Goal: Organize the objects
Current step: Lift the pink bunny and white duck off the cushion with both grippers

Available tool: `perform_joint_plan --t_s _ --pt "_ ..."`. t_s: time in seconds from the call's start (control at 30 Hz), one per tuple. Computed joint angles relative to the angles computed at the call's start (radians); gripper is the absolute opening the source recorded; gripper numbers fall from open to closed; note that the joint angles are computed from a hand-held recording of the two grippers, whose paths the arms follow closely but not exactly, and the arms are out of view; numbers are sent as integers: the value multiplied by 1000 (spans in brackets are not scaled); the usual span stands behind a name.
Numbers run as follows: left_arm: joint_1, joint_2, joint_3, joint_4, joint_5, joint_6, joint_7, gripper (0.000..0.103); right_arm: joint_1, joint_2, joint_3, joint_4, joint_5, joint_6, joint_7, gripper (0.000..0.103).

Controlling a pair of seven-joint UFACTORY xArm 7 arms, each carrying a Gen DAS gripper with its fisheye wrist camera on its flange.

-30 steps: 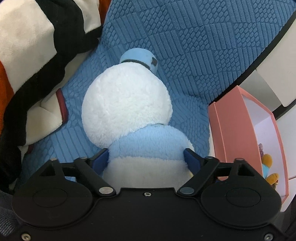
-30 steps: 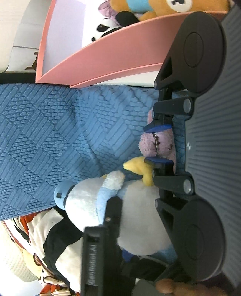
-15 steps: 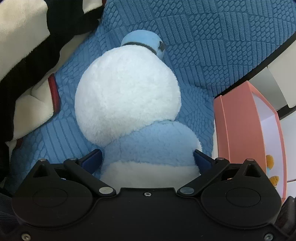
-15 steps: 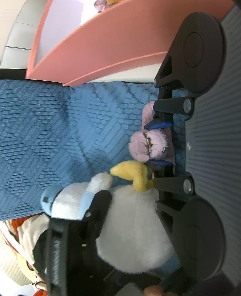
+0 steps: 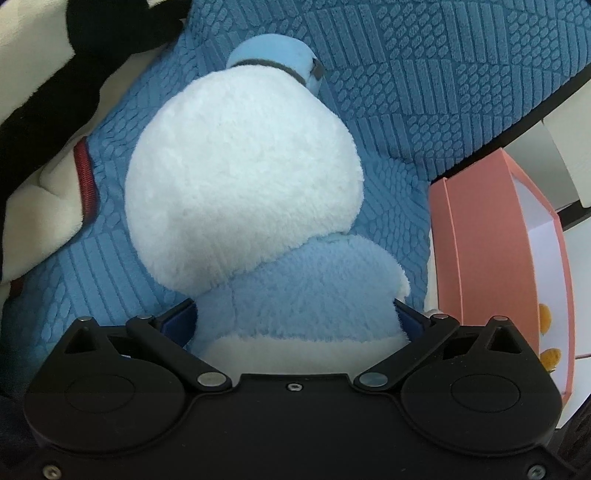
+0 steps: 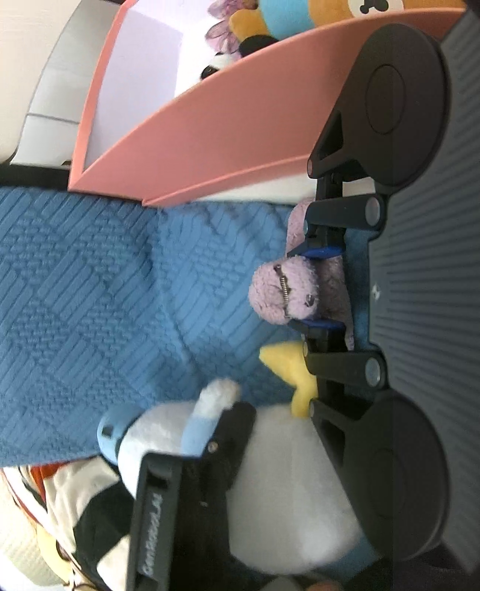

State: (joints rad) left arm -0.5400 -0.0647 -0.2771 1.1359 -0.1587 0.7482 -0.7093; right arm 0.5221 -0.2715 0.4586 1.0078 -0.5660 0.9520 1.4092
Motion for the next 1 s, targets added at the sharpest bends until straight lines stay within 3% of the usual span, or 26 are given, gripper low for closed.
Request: perform_joint_plan --t_s 0.5,0.7,0.83,1.0 --pt "-11 53 -2 35 53 -16 -45 102 -4 0 -5 -15 24 -48 24 34" --pt "-13 24 -6 11 86 -41 -80 92 -5 -43 1 -30 60 -67 40 34" --pt "-13 -20 -8 -13 79 -36 -67 90 -12 -73 16 -38 84 -59 56 34" --pt "-18 -88 -2 -78 -12 -63 -16 89 -16 -117 43 -67 122 -67 102 34"
